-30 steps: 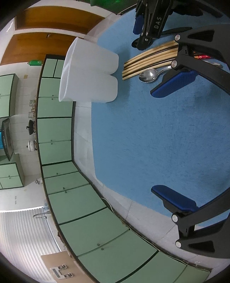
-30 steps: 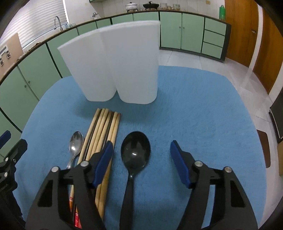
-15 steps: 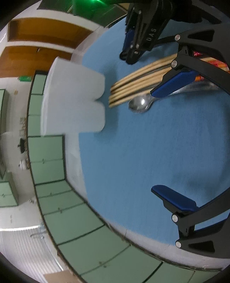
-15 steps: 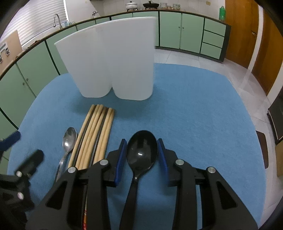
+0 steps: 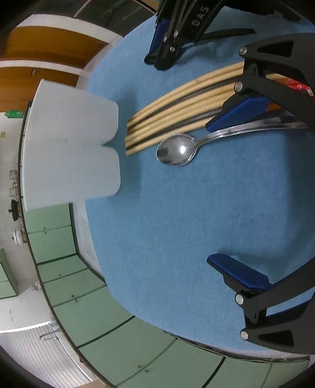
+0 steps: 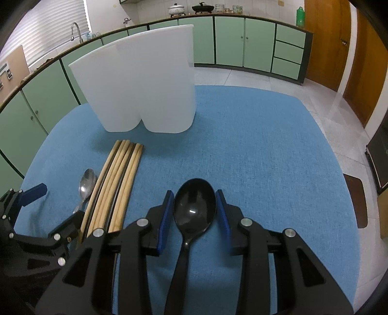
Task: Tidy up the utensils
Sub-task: 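Close the left tool on the metal spoon while the right tool holds the black spoon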
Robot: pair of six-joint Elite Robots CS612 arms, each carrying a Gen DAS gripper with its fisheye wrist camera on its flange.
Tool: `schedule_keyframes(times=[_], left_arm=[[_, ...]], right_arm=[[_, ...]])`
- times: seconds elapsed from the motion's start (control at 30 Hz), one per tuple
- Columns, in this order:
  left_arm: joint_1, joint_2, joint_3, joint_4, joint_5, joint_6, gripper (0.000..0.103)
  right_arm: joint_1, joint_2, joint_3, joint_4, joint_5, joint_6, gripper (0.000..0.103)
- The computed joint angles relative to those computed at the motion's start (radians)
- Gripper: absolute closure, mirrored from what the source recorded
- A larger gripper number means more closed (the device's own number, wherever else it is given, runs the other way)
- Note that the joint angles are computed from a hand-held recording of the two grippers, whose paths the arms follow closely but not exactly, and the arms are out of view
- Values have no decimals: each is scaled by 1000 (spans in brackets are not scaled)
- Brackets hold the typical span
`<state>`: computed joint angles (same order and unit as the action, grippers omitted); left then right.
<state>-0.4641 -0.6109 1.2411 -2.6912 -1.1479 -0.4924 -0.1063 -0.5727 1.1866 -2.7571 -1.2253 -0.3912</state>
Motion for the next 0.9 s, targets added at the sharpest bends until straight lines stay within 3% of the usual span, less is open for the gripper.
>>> schedule_keyframes(times=[0.13, 0.4, 0.9], left_arm=[[8, -5, 8, 8, 20, -18, 5], [15, -4, 3, -24, -19, 7, 6], [32, 56, -128, 67, -37, 28, 7]], right_arm=[[2, 2, -1, -11, -25, -13, 69], [5, 14, -20, -8, -47, -41, 68], [3, 32, -82, 77, -51, -58, 65]])
